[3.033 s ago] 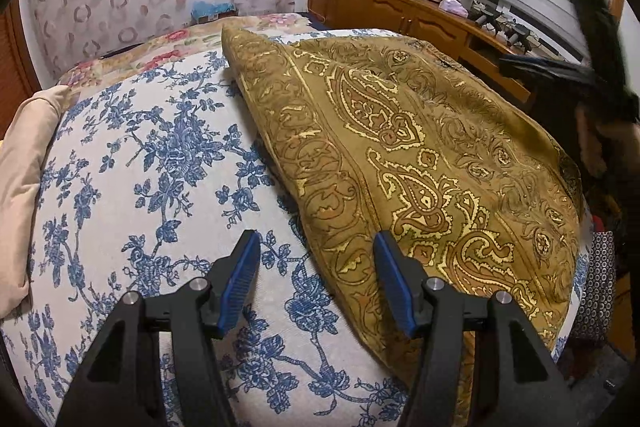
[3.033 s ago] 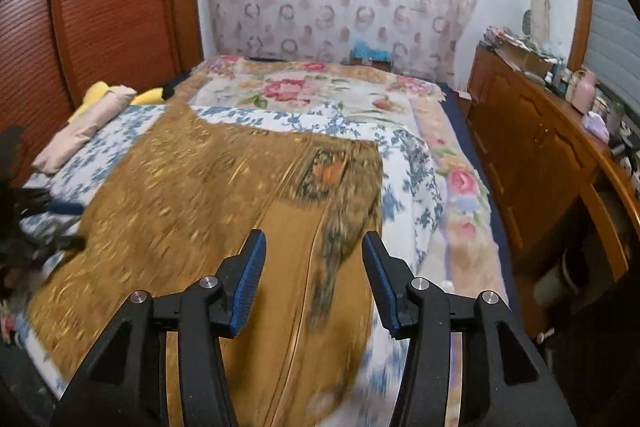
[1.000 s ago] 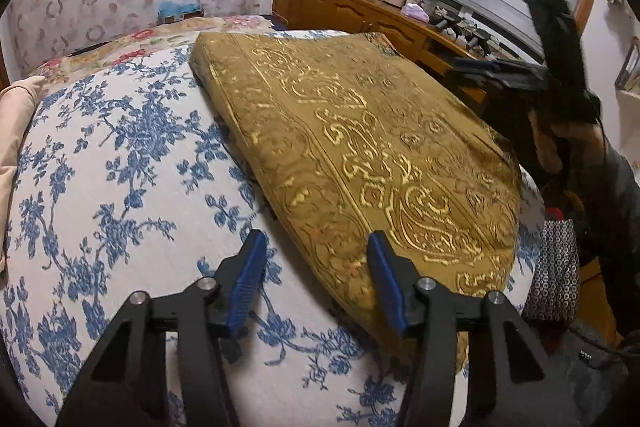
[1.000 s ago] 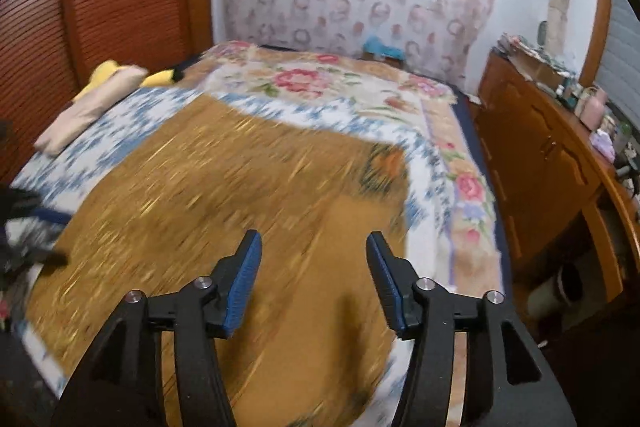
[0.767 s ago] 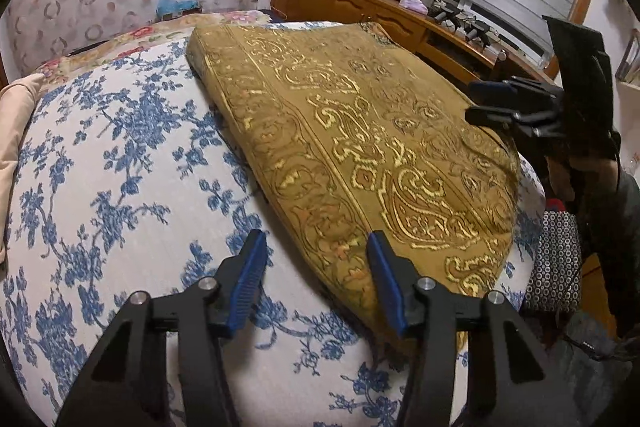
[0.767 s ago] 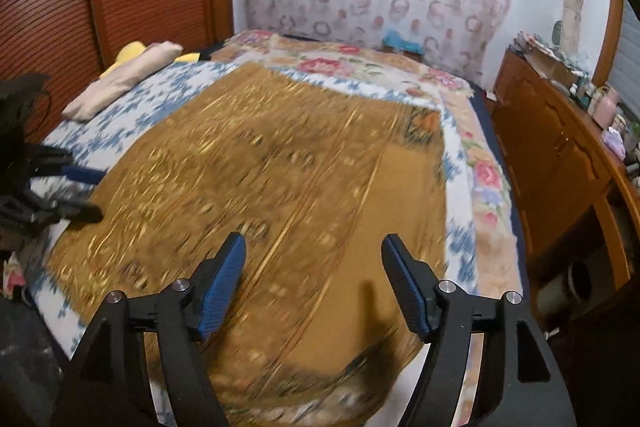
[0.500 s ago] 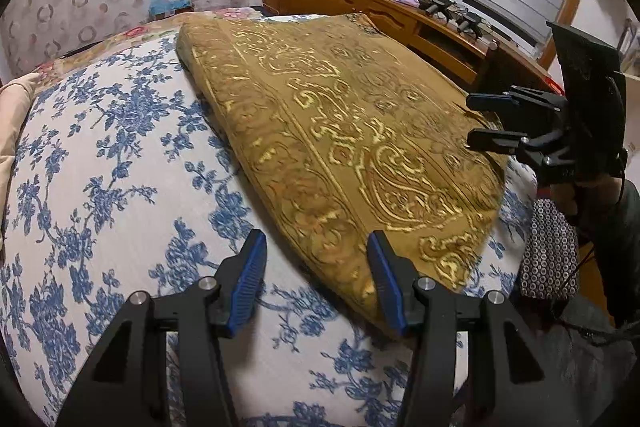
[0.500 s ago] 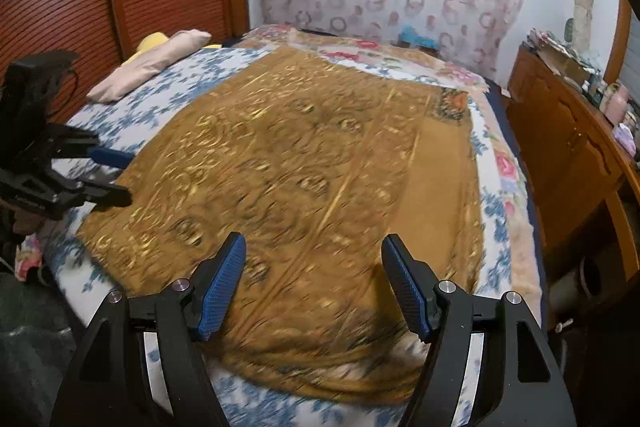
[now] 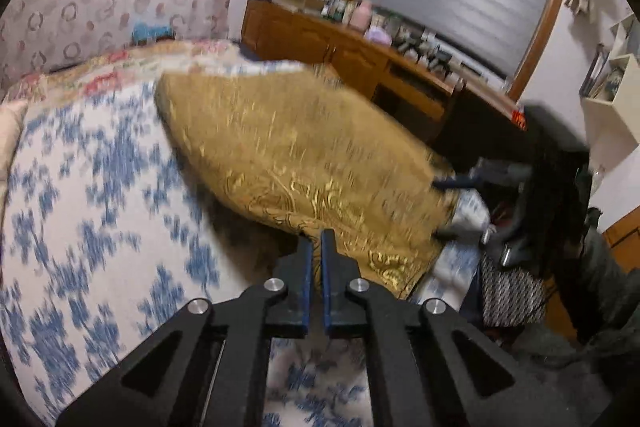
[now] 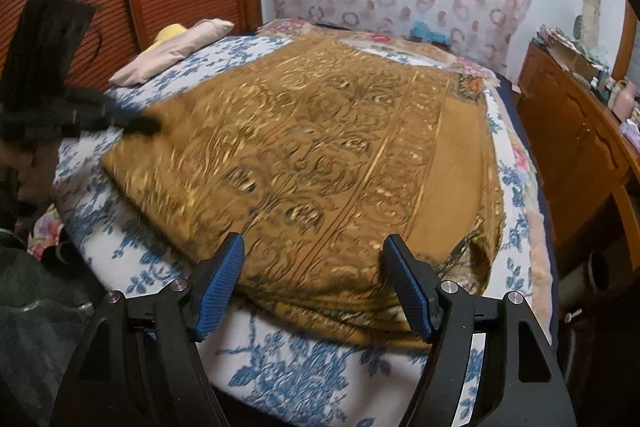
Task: Fold small clothes
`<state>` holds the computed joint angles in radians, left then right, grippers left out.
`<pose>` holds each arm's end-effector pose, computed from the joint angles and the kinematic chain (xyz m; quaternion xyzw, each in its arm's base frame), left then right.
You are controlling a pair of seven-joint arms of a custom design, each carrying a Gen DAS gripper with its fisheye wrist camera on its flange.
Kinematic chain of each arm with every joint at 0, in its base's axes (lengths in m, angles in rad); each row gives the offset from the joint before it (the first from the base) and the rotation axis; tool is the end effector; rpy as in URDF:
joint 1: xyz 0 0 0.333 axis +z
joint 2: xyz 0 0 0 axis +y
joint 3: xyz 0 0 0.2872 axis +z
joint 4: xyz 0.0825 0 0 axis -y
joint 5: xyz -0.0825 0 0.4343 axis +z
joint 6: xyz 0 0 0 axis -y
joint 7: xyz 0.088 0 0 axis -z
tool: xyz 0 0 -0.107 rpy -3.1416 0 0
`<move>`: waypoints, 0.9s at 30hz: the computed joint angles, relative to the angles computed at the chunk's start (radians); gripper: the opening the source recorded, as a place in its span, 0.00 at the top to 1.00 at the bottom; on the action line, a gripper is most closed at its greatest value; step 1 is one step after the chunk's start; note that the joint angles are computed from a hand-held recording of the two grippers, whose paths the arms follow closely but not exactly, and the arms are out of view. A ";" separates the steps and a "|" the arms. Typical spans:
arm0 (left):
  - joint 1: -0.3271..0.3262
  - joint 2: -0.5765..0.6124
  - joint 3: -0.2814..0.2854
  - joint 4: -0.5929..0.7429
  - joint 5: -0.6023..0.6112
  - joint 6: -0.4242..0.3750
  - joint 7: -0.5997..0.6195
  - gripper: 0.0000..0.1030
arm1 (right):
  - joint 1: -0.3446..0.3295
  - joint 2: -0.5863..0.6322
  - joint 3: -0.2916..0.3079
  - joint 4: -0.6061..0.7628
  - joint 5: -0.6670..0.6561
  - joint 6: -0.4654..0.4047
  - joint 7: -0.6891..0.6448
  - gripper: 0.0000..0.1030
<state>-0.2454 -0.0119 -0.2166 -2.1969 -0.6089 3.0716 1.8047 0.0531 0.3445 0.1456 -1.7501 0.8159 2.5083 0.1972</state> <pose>0.5680 -0.2318 0.4270 -0.6013 0.6705 -0.4114 0.1403 0.7027 0.1280 0.3671 -0.8896 0.2719 -0.1189 0.3472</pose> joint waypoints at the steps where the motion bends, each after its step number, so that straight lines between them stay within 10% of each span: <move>1: 0.001 0.004 0.000 0.012 0.019 0.009 -0.008 0.99 | -0.001 -0.006 0.000 -0.007 0.001 -0.001 -0.002 0.28; 27: 0.071 0.096 -0.008 0.110 0.378 0.071 -0.326 1.00 | -0.004 -0.004 -0.011 -0.006 -0.011 0.012 -0.025 0.28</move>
